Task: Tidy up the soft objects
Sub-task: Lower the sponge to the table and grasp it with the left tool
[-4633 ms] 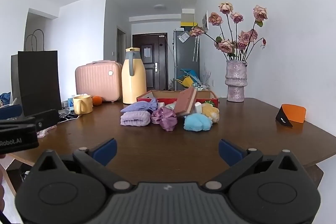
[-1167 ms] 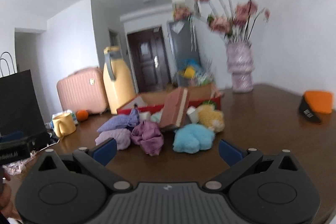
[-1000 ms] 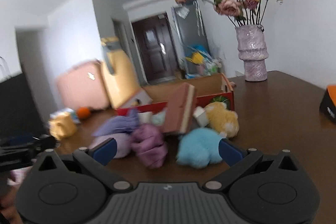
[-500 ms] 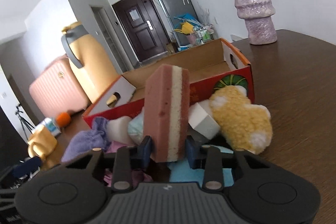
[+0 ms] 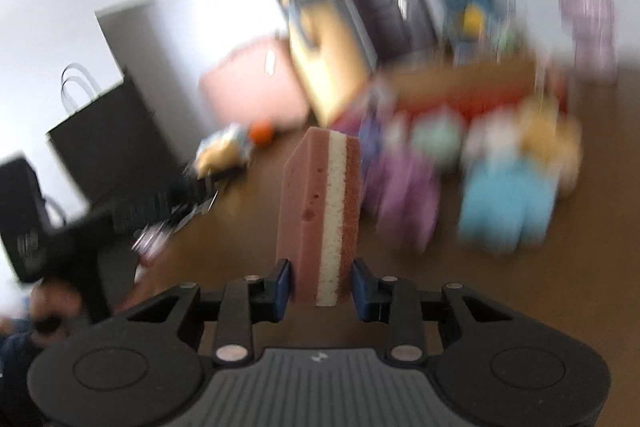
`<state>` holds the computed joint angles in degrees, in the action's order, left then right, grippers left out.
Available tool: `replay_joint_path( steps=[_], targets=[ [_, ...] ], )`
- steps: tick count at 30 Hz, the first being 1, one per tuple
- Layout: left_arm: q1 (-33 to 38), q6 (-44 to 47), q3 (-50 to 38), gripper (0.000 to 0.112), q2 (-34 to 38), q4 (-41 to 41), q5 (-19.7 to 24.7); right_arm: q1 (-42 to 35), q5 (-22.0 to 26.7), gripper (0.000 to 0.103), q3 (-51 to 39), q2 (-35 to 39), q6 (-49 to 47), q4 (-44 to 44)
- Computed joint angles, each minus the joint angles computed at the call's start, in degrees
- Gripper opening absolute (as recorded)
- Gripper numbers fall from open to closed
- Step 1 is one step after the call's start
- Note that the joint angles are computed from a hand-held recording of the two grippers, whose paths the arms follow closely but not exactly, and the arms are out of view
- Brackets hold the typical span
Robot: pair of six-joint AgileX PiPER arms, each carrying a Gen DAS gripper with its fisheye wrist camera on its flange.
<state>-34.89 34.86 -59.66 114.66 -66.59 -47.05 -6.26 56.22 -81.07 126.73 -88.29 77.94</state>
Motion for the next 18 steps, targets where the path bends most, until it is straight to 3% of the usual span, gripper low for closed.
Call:
replay_joint_path(
  steps=[3, 4, 6, 9, 10, 12, 16, 18],
  targets=[
    [-1.53, 0.85, 1.73, 0.103, -1.01, -1.35, 1.43, -0.96, 8.22, 0.033, -4.13, 4.06, 4.65, -8.54],
    [-1.89, 1.16, 1.90, 0.103, -1.00, -1.17, 2.20, -1.11, 8.67, 0.033, -3.99, 4.31, 4.08, -8.87],
    [-2.33, 0.79, 1.88, 0.103, -0.56, 0.15, 3.65, -1.17, 2.69, 0.035, -0.67, 2.04, 2.23, -6.27],
    [-2.34, 2.00, -0.10, 0.103, 1.28, 0.59, 5.98, -0.43, -12.79, 0.039, 8.21, -4.28, -10.37, 5.93],
    [-2.05, 2.59, -1.06, 0.103, 1.94, 0.58, 6.96, -0.30, -14.52, 0.039, 9.49, -5.08, -13.55, 9.18],
    [-1.20, 3.91, -3.16, 0.103, 3.20, 1.37, 9.39, -2.08, -11.11, 0.041, 9.38, -4.77, -13.52, 9.84],
    [1.22, 6.93, -8.45, 0.098, 6.30, 3.40, 13.97, -3.50, -9.33, 0.043, 10.03, -4.80, -11.72, 7.36],
    [3.33, 8.60, -12.72, 0.093, 8.48, 5.00, 18.36, -3.51, -6.20, 0.043, 7.86, -1.70, -8.79, 5.34]
  ],
)
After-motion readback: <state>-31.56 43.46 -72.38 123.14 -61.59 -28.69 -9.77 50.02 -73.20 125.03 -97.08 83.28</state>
